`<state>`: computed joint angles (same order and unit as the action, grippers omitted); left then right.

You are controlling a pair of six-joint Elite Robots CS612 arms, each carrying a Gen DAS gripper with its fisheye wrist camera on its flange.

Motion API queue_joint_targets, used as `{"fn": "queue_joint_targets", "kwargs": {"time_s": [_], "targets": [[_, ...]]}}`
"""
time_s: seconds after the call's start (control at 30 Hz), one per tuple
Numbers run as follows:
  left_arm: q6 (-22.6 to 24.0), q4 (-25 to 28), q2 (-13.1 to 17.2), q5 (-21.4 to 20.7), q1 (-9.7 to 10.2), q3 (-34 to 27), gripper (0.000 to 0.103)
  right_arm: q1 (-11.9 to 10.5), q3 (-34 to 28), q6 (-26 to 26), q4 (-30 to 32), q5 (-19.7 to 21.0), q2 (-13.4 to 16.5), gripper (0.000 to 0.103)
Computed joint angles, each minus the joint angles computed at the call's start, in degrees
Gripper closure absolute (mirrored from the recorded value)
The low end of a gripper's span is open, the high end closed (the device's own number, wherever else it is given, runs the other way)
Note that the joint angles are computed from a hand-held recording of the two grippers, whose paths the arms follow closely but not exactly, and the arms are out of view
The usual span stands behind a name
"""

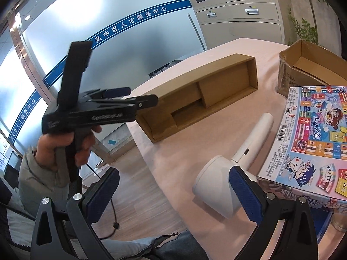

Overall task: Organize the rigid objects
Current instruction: 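Lift the cardboard insert and lower it into the open tray box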

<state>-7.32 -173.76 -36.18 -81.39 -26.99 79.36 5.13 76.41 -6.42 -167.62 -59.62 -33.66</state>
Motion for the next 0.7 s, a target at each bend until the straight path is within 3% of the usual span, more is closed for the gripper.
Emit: {"fn": "queue_joint_targets", "kwargs": {"time_s": [0.1, 0.17, 0.23, 0.27, 0.3, 0.37, 0.43, 0.53, 0.67, 0.7], "targets": [[-2.33, 2.36, -0.14, -3.96, 0.86, -1.17, 0.054, -0.14, 0.4, 0.35, -0.5, 0.22, -0.13, 0.001], [-8.55, 3.34, 0.15, -11.43, 2.6, -2.44, 0.056, -0.31, 0.53, 0.93, -1.13, 0.65, -0.09, 0.001], [-13.43, 4.22, 1.07, -18.28, 4.7, -4.24, 0.07, -0.45, 0.52, 1.68, -1.81, 1.14, -0.11, 0.001], [-14.75, 5.73, 1.57, -19.89, 5.36, -5.42, 0.082, -0.52, 0.4, 2.07, -2.19, 1.53, -0.12, 0.001], [-15.53, 7.19, 2.16, -21.03, 6.13, -6.56, 0.081, -0.52, 0.25, 2.35, -2.44, 1.82, -0.13, 0.001], [-15.67, 10.29, 2.85, -21.65, 6.85, -8.2, 0.074, -0.44, -0.7, 2.77, -2.81, 2.58, -0.02, 0.001], [-14.16, 12.15, 3.17, -22.07, 7.11, -9.37, 0.076, -0.26, -1.91, 3.39, -2.94, 2.88, 0.34, 0.001], [-8.53, 7.86, 0.76, -18.31, 6.08, -5.79, 0.076, 0.19, -4.58, 4.39, -0.71, 2.4, 1.25, 0.002], [4.26, 2.53, -1.93, -11.8, 2.56, -1.46, 0.031, 0.56, -5.73, 3.93, 2.92, 1.26, 1.65, 0.004], [9.36, 1.67, -2.16, -8.65, 1.25, -0.49, 0.029, 0.54, -5.6, 3.7, 3.46, 1.41, 1.57, 0.004]]}}
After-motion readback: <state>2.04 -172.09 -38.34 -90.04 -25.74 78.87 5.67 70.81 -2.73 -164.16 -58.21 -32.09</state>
